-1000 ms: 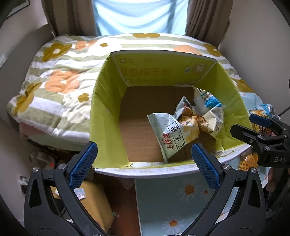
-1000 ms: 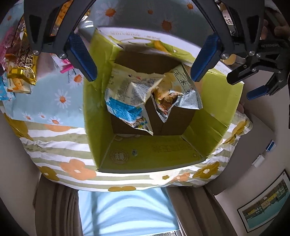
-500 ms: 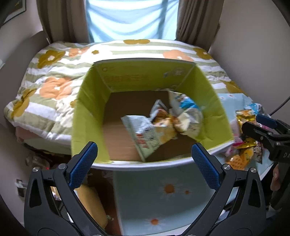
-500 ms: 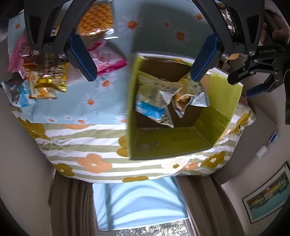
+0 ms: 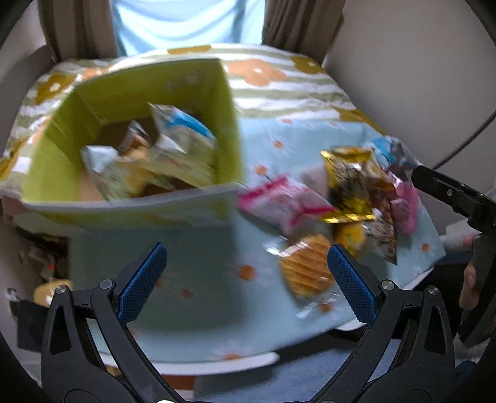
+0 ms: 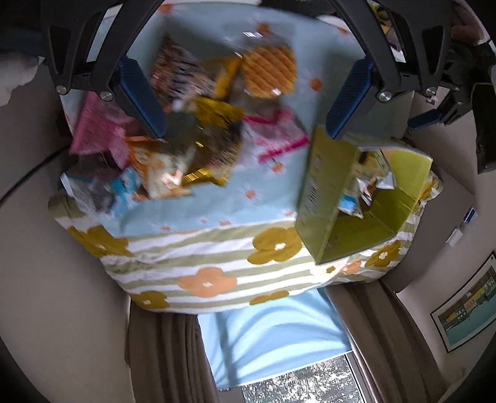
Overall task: Organize snacks
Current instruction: 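Move both grippers back to the snack pile beside the box, then grasp the wrapped waffle with left gripper while right grasps the TATRE bag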
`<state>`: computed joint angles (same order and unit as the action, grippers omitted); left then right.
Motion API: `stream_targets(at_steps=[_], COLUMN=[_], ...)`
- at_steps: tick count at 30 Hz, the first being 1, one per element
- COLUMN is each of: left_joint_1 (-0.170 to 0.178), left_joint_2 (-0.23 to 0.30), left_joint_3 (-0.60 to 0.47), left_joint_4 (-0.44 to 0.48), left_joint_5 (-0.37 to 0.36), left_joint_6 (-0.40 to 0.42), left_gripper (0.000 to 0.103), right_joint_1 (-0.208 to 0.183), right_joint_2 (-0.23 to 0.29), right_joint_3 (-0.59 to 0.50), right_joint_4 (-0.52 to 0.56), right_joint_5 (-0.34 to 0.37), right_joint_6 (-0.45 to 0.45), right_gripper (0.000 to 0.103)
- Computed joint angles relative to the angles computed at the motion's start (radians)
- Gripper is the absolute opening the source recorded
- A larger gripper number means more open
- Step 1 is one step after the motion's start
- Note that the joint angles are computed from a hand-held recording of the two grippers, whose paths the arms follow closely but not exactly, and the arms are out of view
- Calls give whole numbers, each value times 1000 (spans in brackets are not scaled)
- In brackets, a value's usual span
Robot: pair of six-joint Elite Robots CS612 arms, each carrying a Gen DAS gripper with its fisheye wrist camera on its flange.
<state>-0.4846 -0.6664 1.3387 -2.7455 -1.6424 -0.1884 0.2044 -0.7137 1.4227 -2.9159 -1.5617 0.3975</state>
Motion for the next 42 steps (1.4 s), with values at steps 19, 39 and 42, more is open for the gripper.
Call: stream_targets(at_steps=[19, 39, 42], left_joint_1=[-101, -99, -100], left_joint_2=[121, 195, 196], left_joint_3=[-103, -195, -196], left_joint_4=[141, 241, 243], left_joint_5=[98, 97, 104], left_joint_6=[-228, -195, -172], left_gripper=[102, 94, 89], right_joint_1=[-108, -77, -71], right_joint_2=[36, 105, 116], right_joint_3=[111, 16, -6], right_joint_4=[3, 100, 116], right_joint_5=[330, 278, 270], right_joint_6=[95, 125, 129], right_gripper=[103, 103, 103])
